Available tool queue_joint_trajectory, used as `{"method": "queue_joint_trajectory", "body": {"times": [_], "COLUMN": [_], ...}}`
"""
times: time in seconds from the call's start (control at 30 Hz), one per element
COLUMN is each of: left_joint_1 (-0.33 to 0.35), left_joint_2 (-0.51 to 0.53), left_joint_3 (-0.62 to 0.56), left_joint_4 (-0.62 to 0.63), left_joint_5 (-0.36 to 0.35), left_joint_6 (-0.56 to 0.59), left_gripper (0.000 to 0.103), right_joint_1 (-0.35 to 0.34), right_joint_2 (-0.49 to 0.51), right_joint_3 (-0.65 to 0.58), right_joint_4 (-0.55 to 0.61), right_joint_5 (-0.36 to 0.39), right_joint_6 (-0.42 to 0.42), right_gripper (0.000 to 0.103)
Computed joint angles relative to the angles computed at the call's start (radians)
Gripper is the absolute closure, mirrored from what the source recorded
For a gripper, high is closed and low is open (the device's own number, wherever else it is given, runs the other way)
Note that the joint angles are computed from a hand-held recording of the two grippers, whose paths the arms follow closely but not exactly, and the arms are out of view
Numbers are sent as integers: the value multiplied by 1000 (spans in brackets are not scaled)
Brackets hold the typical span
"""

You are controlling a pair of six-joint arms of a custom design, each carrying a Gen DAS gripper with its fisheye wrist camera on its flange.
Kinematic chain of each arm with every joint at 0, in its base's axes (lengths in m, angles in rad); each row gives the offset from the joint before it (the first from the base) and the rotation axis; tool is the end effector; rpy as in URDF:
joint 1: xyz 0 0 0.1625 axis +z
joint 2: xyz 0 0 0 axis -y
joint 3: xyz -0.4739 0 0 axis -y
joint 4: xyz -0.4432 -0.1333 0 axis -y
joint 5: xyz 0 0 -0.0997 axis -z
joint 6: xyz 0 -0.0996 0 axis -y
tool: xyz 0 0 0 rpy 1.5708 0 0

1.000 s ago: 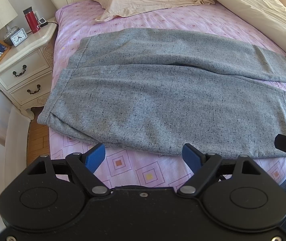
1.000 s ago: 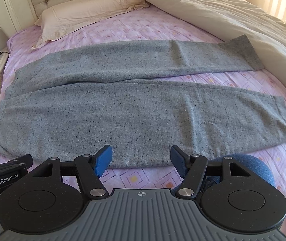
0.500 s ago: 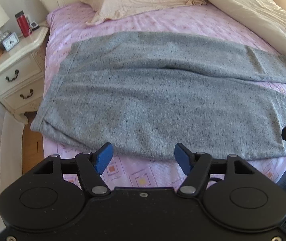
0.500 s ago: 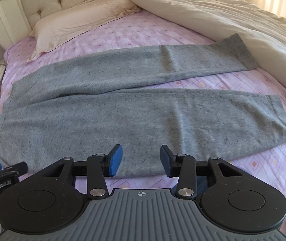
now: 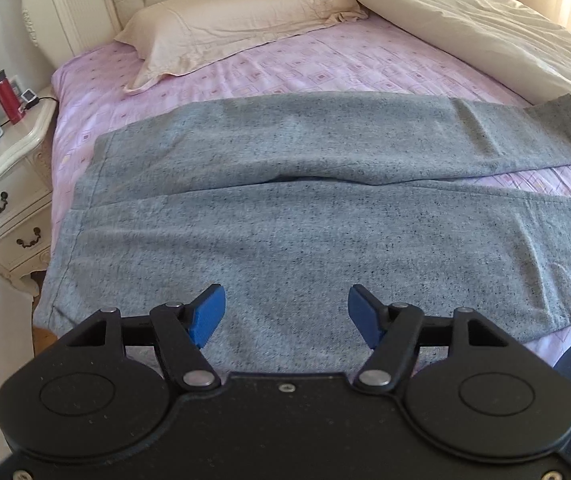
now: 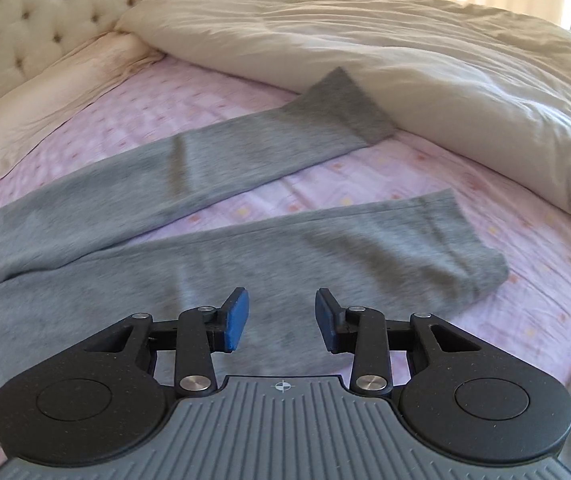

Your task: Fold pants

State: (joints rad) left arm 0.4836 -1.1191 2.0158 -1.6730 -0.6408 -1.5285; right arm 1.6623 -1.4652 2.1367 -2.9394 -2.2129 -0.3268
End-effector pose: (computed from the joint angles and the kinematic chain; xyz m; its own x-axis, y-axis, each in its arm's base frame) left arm -0.3532 -0.4262 0.1298 -0.6101 -0.2919 -0.7366 0.2544 0.8083 -0.5310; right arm 0.1213 -0.5156 0.3609 -0.7661 0.0482 0.6410 -0.3336 0.8225 -0.4606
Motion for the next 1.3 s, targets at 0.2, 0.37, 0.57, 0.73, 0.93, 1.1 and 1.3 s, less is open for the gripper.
{"method": "queue_joint_trajectory", "body": {"times": [0.2, 0.37, 0.57, 0.73, 0.93, 1.1, 1.3], "left_joint_1": [35, 71, 111, 136, 151, 154, 150], "left_joint_2": [46, 87, 109, 125, 131, 134, 127], "left_joint_3": [-16, -36, -38, -48, -51, -47, -46], "left_joint_4": [-91, -151, -237, -244, -231, -238, -238], "left_joint_5": [-12, -19, -34, -46, -60, -62, -38], "left_joint_6": [105, 172, 233, 245, 240, 234, 232], "left_gripper": [33, 33, 33, 33, 33, 33, 33], "right_joint_1": [-86, -137, -199, -230, -241, -233, -201], "right_joint_2": [21, 67, 107, 150, 174, 171, 228], "right_joint_3": [-55, -111, -170, -208, -220, -227, -261], "right_joint_4": [-35, -85, -115, -111, -145, -91, -210], "right_joint_5": [-42, -73, -36, -26, 9, 50, 29], "right_joint_6": [-22, -62, -62, -68, -117, -158, -243], "right_gripper": [67, 67, 67, 67, 66, 101, 103]}}
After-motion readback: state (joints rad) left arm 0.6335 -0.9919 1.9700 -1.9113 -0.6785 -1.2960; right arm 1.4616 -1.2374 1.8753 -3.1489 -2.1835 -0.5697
